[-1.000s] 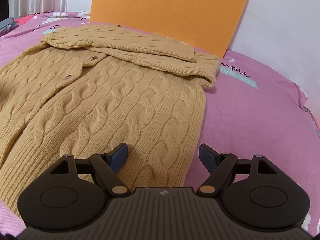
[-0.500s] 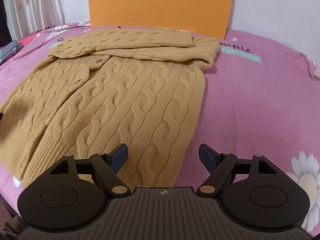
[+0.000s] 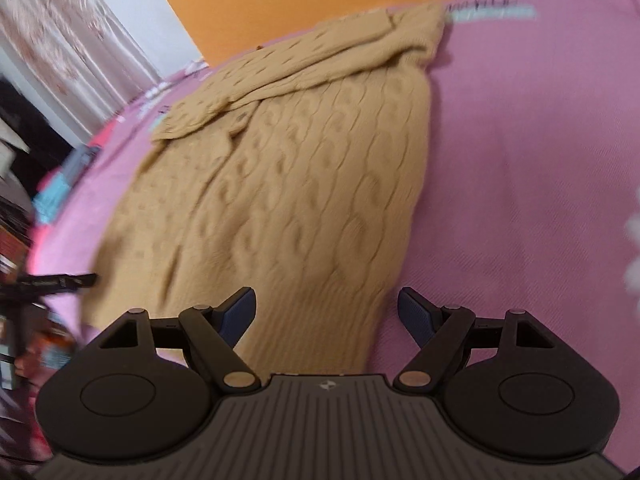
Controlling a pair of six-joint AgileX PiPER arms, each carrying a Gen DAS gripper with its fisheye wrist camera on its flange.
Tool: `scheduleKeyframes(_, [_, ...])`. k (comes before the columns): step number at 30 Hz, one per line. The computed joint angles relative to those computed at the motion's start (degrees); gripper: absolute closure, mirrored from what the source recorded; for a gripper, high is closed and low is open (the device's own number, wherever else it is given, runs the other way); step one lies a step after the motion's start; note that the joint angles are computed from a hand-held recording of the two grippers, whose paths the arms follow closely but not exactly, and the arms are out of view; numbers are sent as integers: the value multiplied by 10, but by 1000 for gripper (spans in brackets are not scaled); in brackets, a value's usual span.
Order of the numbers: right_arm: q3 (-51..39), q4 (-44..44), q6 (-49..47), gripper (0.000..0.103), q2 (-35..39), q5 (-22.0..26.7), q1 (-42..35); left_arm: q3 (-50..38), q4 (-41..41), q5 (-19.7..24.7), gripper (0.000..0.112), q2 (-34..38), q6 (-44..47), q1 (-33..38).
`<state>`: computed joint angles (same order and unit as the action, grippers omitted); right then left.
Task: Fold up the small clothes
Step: 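Grasp the cardigan hem with both grippers, closing on the knit edge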
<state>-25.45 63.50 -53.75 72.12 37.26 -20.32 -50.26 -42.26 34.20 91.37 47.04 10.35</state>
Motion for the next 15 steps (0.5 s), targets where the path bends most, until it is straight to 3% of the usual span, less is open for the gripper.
scheduleKeyframes(3, [7,69,-70,20,33,73,-45,-15,-137,123,9,41,134,81])
scheduleKeyframes(4, [8,91,-85,20,49,94,-54,-26,-160,170,9,64,147,101])
scheduleKeyframes(9, [19,161,-136,26,106,161,-77,-56,-207,307,9,145,181,138])
scheduleKeyframes(12, [22,152,-151,37,104,181,-93,-35,-218,326,9,150,242,147])
scheduleKeyframes(15, [26,136,-166,37,108,208,-125,-37,-224,335,9,158,259,142])
